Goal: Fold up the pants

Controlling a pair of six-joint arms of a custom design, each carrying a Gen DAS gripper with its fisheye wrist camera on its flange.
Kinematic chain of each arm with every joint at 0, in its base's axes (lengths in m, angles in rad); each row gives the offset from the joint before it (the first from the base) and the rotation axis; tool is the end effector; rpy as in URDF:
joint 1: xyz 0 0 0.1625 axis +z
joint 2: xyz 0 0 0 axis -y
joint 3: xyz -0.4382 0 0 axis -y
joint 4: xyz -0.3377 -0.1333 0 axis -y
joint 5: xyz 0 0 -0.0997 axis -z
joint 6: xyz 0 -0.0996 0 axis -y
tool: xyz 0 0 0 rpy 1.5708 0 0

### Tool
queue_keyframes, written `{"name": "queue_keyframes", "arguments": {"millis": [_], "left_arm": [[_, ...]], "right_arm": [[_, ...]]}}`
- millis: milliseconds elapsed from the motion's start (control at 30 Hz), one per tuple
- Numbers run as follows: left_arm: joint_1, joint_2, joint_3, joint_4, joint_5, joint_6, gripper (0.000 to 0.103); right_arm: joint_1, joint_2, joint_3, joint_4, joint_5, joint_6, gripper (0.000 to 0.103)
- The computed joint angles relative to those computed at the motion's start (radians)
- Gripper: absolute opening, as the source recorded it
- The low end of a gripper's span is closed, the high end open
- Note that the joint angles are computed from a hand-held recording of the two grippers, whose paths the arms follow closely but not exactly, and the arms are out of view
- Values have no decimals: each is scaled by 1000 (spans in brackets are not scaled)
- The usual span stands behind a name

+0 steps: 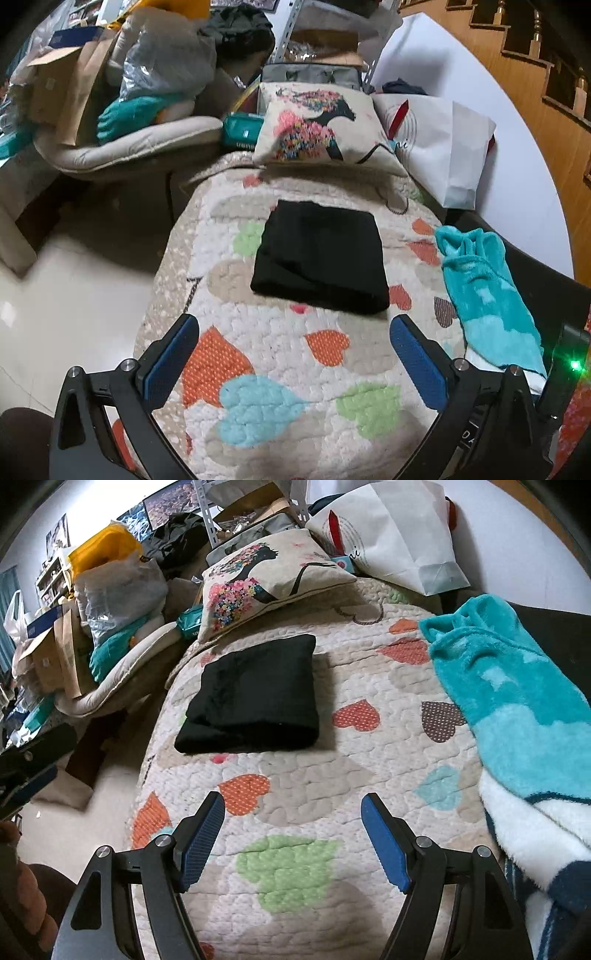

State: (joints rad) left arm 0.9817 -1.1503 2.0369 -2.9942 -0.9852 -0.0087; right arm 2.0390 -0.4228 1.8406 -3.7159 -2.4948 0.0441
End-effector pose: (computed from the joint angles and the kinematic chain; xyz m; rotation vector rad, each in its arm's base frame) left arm -0.1326 -0.5374 0.2805 0.5359 2.5459 -0.9117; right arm 0.3032 -0.4803 0.0300 0.0554 -2.2348 1.0857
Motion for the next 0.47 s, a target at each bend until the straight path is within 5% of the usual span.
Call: {"name": "queue_keyframes", "arguments": {"millis": [467], "left_arm": [[3,50,-29,113,22,-34,103]], "right_arm": [[-10,-1,18,48,32,40,81]]}}
